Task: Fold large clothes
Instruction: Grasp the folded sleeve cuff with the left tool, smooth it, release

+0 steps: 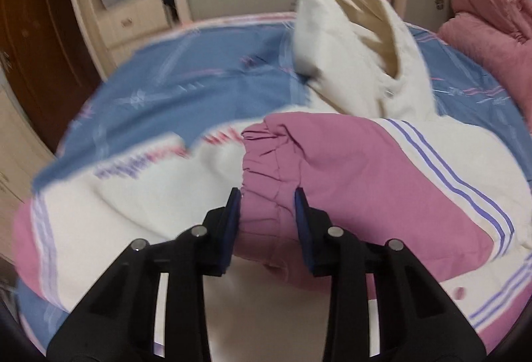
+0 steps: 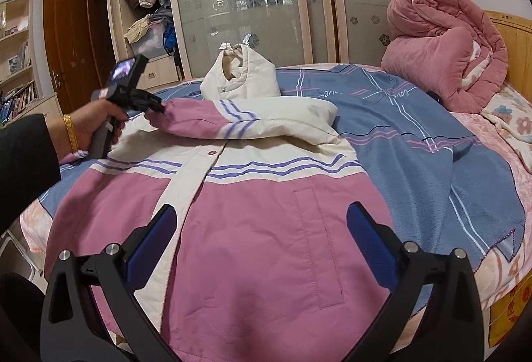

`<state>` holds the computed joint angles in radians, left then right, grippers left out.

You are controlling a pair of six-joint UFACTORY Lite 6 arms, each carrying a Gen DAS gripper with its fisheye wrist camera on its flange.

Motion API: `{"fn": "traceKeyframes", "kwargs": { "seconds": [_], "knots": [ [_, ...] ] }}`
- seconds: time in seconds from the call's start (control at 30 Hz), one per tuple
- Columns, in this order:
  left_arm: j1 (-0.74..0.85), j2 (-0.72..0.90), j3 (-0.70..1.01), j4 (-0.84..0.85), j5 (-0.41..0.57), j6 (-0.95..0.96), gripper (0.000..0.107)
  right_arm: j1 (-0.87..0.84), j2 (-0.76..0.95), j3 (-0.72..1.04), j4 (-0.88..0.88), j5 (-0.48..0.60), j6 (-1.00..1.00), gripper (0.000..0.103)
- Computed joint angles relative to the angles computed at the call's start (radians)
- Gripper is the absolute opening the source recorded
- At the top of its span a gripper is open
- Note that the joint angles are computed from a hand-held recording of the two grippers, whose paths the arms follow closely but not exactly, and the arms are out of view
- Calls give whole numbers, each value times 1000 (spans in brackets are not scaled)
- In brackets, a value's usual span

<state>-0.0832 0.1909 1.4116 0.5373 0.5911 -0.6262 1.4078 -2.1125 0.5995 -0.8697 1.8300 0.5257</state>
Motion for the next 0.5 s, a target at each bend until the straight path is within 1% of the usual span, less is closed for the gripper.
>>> {"fn": "traceKeyframes", "kwargs": {
  "seconds": [0.03,0.13,0.23,0.3,0.33,0.37,0.4,0.43,0.47,0.5],
  "knots": [
    [9,8,10,30,10,-5,32,7,-1,0,-4,4,5,102],
    [48,29,8,13,0,58,32,21,-7,-9,-12,13,14,102],
    [47,60,-27,117,-14,-9,33,32,-8,-19,-18,19,17,102],
    [44,77,-63,183,-26,-60,37,37,-9,-24,-22,23,20,102],
    [32,82,-89,262,-33,-128,42,40,-9,-21,-24,28,18,102],
    [19,79,-113,355,-28,-210,58,43,-7,-21,-25,29,21,102],
    [4,80,-132,460,-6,-310,70,43,-7,-22,-26,30,21,102],
    [-5,82,-135,534,36,-385,95,43,-8,-23,-25,29,21,102],
    [-1,71,-145,566,42,-420,101,44,-8,-22,-25,29,19,102],
    [16,45,-163,557,11,-414,101,45,-9,-25,-28,29,18,102]
  ]
}}
